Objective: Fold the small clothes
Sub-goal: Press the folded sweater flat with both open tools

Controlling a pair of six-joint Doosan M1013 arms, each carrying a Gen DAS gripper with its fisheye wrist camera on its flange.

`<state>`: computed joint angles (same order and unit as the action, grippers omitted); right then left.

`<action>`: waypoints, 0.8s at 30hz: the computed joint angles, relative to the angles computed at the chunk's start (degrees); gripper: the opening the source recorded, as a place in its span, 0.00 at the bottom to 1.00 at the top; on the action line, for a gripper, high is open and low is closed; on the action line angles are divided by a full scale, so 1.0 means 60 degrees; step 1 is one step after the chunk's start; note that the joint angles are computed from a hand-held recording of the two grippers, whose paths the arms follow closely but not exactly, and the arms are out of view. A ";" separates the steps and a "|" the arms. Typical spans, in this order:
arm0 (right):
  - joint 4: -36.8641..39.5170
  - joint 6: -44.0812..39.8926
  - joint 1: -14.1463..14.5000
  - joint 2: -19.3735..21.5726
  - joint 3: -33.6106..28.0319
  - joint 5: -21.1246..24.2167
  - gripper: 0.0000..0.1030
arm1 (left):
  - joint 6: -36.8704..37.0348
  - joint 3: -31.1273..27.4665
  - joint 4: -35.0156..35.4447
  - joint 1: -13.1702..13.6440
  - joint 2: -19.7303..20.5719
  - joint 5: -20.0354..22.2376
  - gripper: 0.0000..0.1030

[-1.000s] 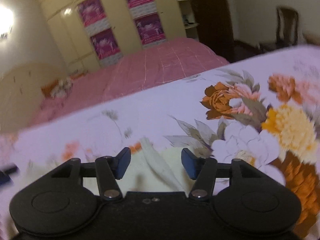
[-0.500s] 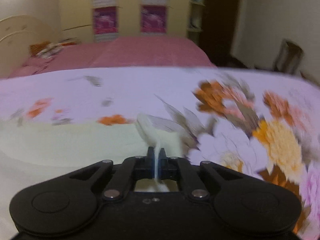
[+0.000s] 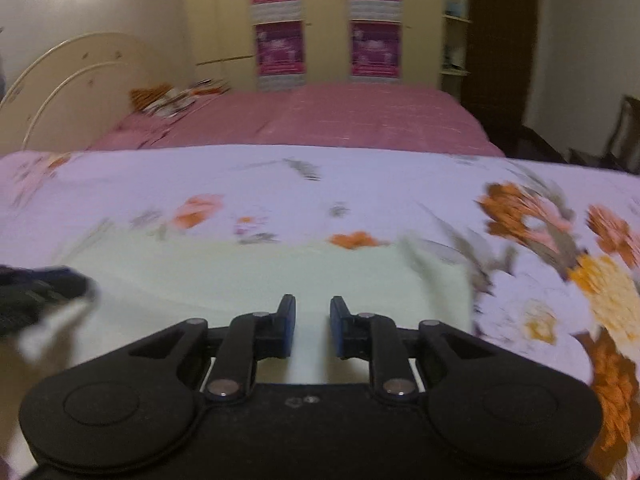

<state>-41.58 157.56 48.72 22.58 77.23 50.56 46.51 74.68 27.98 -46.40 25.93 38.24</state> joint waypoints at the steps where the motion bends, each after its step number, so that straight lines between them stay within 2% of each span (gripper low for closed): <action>1: 0.0108 -0.0045 -0.0036 0.0011 -0.0063 -0.0098 0.19 | 0.0308 -0.0068 -0.0238 -0.0002 0.0051 0.0035 0.24; 4: 0.1808 -0.1622 -0.0337 0.0190 -0.0449 -0.0239 0.21 | 0.0479 -0.0135 -0.0268 -0.0073 0.0116 0.0108 0.24; 7: 0.2485 -0.2875 -0.0399 0.0471 -0.0696 0.0055 0.20 | 0.0305 -0.0280 -0.0206 -0.0046 0.0220 0.0147 0.26; 10: 0.1253 -0.2390 -0.0284 0.0722 -0.0804 0.0195 0.23 | -0.0308 -0.0569 0.0065 0.0033 0.0447 0.0345 0.39; 12: 0.0522 -0.1825 -0.0299 0.0964 -0.1007 0.0670 0.24 | -0.0834 -0.0564 0.0274 0.0095 0.0463 0.0382 0.40; 14: 0.0334 -0.1554 -0.0383 0.1012 -0.1014 0.0711 0.29 | -0.1211 -0.0443 0.0455 0.0101 0.0385 0.0439 0.40; 16: 0.0287 -0.1478 -0.0370 0.0980 -0.1074 0.0881 0.28 | -0.1380 -0.0207 0.0595 0.0045 0.0220 0.0449 0.40; 17: 0.0162 -0.1304 -0.0330 0.0876 -0.0981 0.0789 0.29 | -0.1147 -0.0022 0.0498 0.0019 0.0096 0.0202 0.40; 19: 0.0526 -0.1422 -0.0368 0.0501 -0.0486 -0.0344 0.30 | -0.0609 0.0005 0.0525 -0.0085 0.0098 0.0099 0.40; 20: 0.0895 -0.1835 -0.0349 0.0478 -0.0473 -0.0496 0.29 | -0.0533 -0.0025 0.0557 -0.0109 0.0131 0.0077 0.41; 22: 0.1087 -0.2594 -0.0226 0.0630 -0.0598 -0.0354 0.27 | -0.0708 -0.0186 0.0707 -0.0110 0.0266 0.0276 0.50; 23: 0.0623 -0.2611 -0.0123 0.0763 -0.0686 -0.0045 0.27 | -0.0894 -0.0223 0.0772 -0.0073 0.0286 0.0352 0.59; 24: 0.0004 -0.2359 -0.0055 0.0856 -0.0713 0.0264 0.30 | -0.1179 -0.0204 0.0928 -0.0032 0.0276 0.0439 0.61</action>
<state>-41.56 143.40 48.40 27.71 72.95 52.15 39.44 73.46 33.54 -46.59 27.59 40.87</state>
